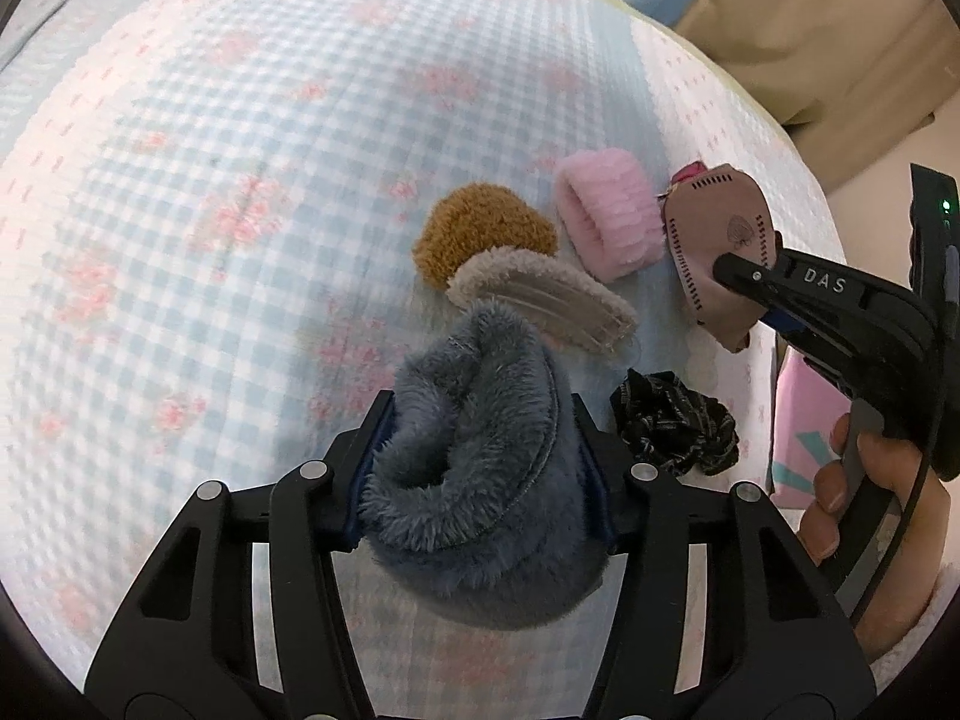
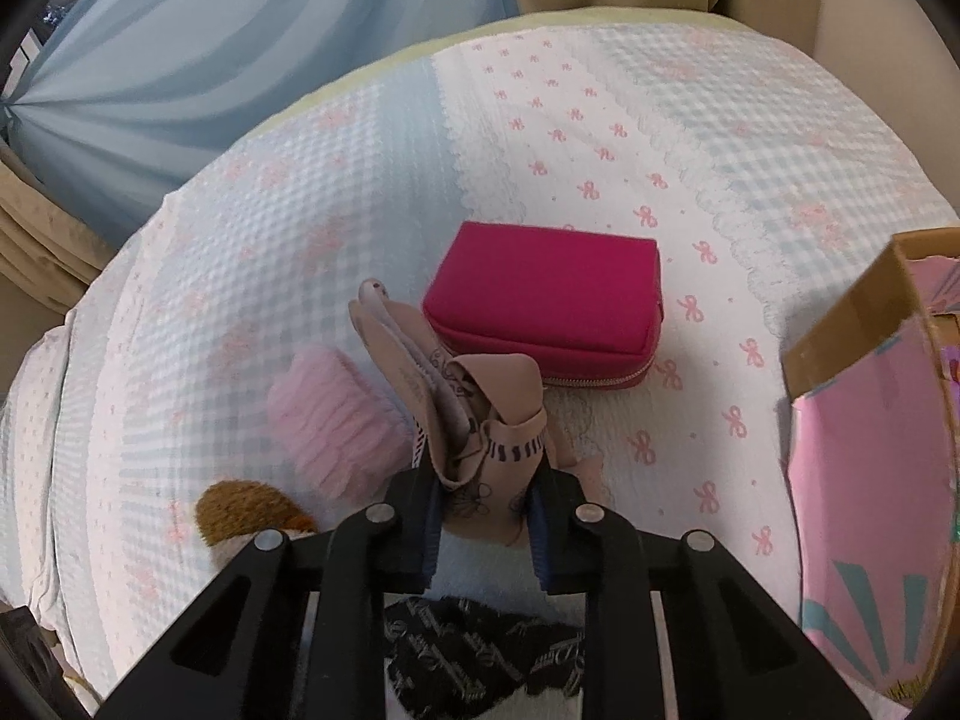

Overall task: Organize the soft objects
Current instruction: 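Grasp the grey fuzzy sock with the left tool while the right tool grasps the pink mask, then carry the grey sock with the left tool while the right tool carries the mask to the box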

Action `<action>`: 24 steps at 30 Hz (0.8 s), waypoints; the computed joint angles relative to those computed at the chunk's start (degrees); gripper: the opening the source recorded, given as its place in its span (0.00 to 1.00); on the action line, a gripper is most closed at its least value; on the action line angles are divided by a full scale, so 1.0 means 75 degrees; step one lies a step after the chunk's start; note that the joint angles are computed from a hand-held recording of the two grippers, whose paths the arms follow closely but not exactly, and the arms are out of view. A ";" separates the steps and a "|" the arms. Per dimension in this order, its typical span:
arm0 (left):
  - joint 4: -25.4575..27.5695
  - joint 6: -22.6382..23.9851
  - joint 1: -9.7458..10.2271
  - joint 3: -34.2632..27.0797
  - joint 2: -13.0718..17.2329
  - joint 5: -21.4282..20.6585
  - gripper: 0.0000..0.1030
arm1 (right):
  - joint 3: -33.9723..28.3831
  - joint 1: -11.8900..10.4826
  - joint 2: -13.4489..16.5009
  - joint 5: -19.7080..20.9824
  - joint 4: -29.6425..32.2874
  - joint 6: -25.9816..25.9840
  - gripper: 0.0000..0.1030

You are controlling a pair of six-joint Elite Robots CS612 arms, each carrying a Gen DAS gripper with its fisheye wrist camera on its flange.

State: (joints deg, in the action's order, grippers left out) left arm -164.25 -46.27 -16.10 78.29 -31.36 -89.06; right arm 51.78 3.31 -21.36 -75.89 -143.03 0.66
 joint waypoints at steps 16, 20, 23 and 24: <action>-0.0368 0.0708 -0.0223 0.0833 -0.1517 0.1092 0.49 | 0.1914 -0.0149 -0.1978 0.0395 -0.0991 -0.0188 0.21; -0.0368 0.1035 -0.0311 0.0845 -0.1880 0.1367 0.49 | 0.2461 -0.0251 -0.2618 0.0424 -0.1118 -0.0441 0.21; -0.0380 0.1219 -0.0420 0.0837 -0.2106 0.1548 0.49 | 0.2789 -0.0365 -0.3023 0.0503 -0.1190 -0.0628 0.21; -0.0359 0.1266 -0.0472 0.0820 -0.2172 0.1606 0.49 | 0.2891 -0.0409 -0.3147 0.0530 -0.1233 -0.0700 0.21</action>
State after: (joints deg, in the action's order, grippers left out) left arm -166.94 -36.78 -19.63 84.44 -47.65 -77.01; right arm 73.46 0.24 -44.97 -71.92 -152.28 -4.59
